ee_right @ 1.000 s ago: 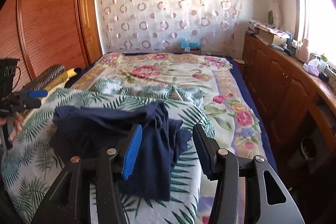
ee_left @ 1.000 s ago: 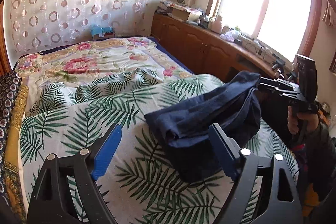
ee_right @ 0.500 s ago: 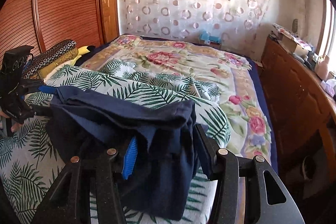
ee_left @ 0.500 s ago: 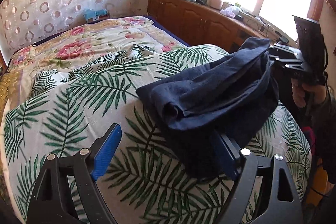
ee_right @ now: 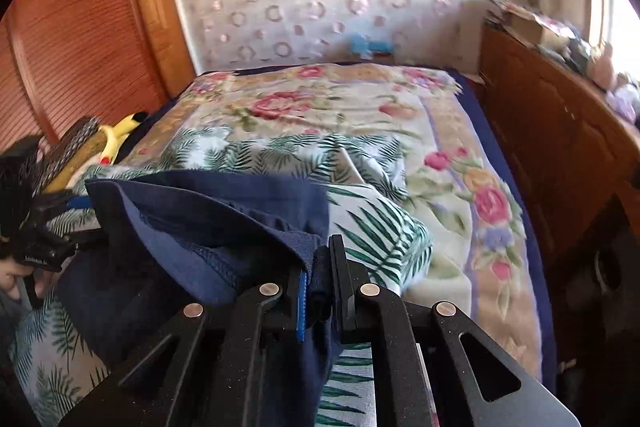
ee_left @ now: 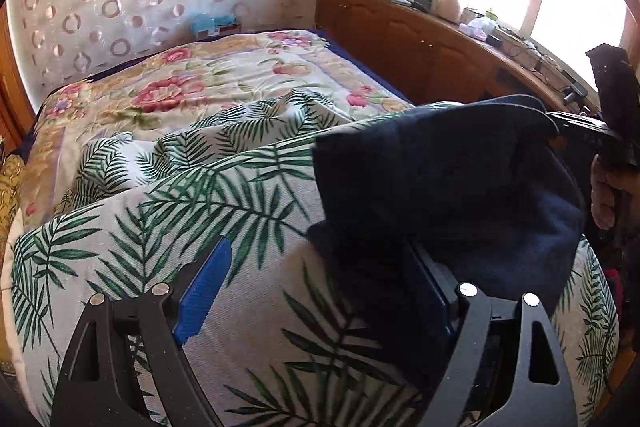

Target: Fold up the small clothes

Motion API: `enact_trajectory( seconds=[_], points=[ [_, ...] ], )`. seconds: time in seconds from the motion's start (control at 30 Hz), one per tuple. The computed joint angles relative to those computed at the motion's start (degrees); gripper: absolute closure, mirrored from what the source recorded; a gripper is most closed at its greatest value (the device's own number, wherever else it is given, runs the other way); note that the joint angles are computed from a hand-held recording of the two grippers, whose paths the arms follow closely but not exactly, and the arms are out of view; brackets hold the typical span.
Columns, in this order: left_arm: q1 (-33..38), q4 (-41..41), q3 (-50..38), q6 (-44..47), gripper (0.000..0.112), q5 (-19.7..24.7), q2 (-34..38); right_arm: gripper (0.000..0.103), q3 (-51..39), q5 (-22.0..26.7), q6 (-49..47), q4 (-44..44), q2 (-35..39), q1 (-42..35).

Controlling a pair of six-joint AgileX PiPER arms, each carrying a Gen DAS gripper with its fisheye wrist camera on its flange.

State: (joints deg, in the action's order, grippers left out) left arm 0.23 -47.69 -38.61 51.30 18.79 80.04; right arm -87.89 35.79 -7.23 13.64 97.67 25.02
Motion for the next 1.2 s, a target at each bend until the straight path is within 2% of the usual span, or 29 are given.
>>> enact_trajectory(
  seconds=[0.07,0.1,0.13,0.23,0.37,0.5,0.63,0.73,1.0,1.2],
  points=[
    [1.2,-2.1,0.0,2.2,0.027,0.7,0.5,0.091,0.7,-0.4,2.2,-1.5,-1.0,0.1],
    [1.7,-2.8,0.1,3.0,0.027,1.1,0.7,0.079,0.7,-0.4,3.3,-2.6,-1.5,0.3],
    [1.9,-3.7,0.2,4.0,0.027,1.2,0.9,0.074,0.6,-0.3,5.8,-5.0,-2.0,0.9],
    [2.9,-5.2,-0.1,5.7,0.027,2.6,1.1,0.066,2.3,-1.2,8.4,-6.7,-4.6,1.9],
    [3.1,-5.9,-0.2,6.3,0.027,3.2,1.3,0.066,2.4,-3.0,18.6,-16.9,-5.2,3.9],
    [3.0,-5.7,-0.2,6.0,0.027,3.4,1.3,0.066,0.6,-1.3,26.0,-26.2,-4.8,6.1],
    [3.2,-5.4,-0.6,5.5,0.027,4.1,1.4,0.066,2.9,-1.6,20.7,-20.8,-7.6,7.3],
    [3.4,-5.3,-0.7,5.6,0.027,4.2,1.5,0.066,7.6,-1.6,18.3,-20.6,-11.3,8.9],
    [3.4,-4.9,-0.8,5.2,0.027,4.4,1.4,0.062,18.5,3.1,23.9,-26.4,-19.5,13.9],
    [3.6,-4.2,-1.1,4.6,0.027,4.7,1.3,0.061,11.5,6.0,18.6,-21.5,-12.8,12.9]
  ],
)
